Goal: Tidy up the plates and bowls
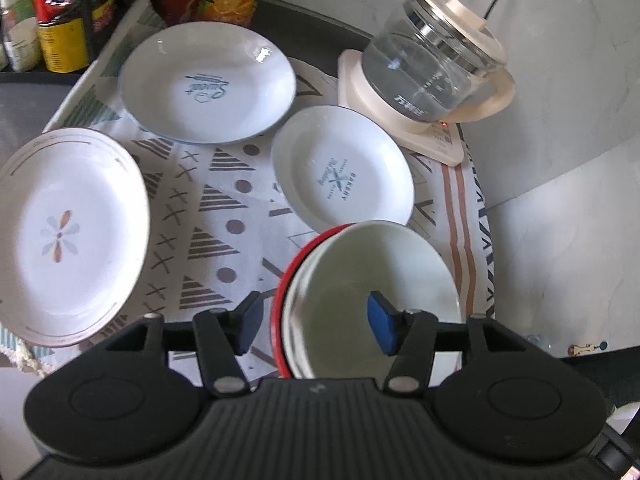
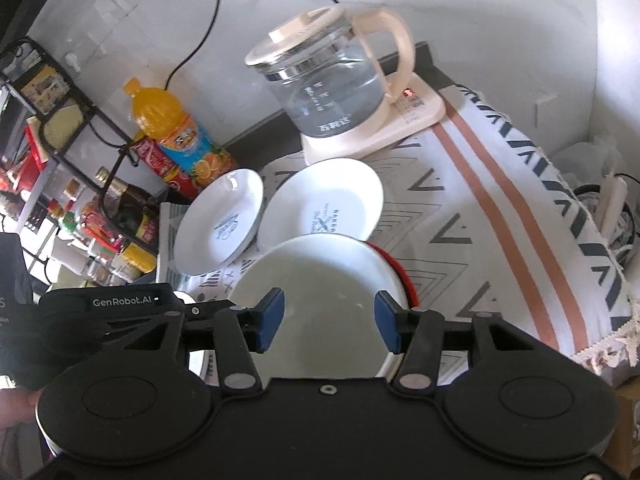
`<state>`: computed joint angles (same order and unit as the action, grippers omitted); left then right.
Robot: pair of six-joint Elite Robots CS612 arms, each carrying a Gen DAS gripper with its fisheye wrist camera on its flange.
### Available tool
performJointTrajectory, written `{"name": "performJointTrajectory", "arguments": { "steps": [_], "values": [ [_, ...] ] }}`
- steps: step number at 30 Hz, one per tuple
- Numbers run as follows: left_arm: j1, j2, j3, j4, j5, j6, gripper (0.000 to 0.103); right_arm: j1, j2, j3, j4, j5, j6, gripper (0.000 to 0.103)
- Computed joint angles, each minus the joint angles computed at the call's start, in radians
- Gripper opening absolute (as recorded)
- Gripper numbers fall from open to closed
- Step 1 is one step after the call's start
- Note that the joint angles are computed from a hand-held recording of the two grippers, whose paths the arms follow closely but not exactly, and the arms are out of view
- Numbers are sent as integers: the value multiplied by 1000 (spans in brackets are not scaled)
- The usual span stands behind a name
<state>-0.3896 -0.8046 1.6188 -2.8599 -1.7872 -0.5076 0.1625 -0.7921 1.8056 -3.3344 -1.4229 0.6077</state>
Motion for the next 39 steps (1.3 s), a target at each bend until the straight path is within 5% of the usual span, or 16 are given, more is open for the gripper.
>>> {"name": "performJointTrajectory", "arguments": {
  "steps": [22, 39],
  "values": [
    [42, -62, 128, -112, 155, -118, 78, 44, 34, -93, 49, 91, -147, 91],
    [123, -20, 70, -105, 110, -110, 79, 88, 75, -218, 159, 32, -187, 97]
  ]
}}
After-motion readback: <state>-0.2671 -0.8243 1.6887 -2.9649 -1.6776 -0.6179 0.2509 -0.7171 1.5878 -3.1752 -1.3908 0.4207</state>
